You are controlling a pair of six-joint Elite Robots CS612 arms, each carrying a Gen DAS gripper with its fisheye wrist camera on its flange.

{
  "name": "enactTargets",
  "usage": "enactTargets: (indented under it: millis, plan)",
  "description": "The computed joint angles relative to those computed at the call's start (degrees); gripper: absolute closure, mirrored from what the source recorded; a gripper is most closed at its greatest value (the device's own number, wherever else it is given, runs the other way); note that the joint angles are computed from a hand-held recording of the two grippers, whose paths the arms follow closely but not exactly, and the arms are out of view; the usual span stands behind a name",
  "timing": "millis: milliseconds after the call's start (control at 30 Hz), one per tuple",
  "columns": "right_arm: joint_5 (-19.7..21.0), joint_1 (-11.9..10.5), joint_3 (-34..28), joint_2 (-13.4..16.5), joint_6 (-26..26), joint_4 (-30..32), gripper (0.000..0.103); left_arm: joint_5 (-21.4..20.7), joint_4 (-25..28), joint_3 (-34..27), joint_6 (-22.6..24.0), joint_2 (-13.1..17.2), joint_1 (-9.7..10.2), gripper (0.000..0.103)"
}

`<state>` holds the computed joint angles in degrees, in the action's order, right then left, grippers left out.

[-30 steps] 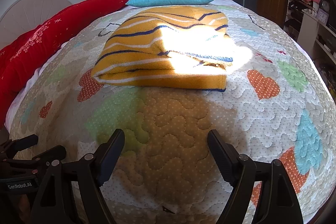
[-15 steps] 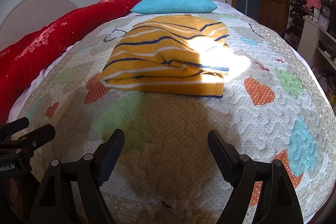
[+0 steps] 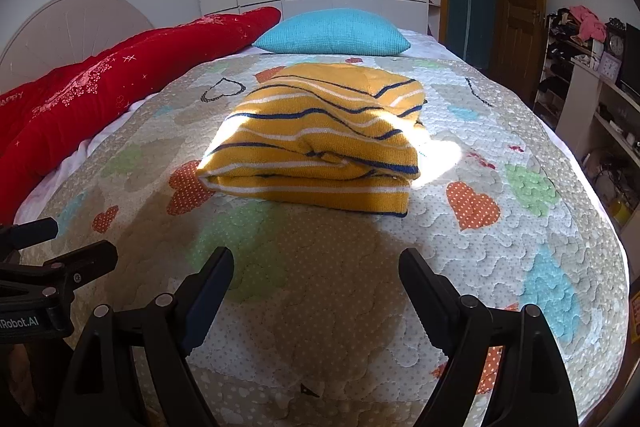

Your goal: Fold small clothes

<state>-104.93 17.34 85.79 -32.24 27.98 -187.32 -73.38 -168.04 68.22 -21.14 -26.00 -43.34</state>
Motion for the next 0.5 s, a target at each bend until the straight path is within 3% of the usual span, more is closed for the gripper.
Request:
enactTargets:
  millis: [333,500]
  plan:
    - [2.2,-0.61,-1.33,0.67,-0.49,2.0,0.014,-2.54,1.64,-2.59,0.18,1.7,1.04,0.0]
    - [1.27,-0.9,-3.45,1.19,-0.29,3.67,0.014,-3.64,2.31,-4.17,-0.61,2.51,1.93,0.0]
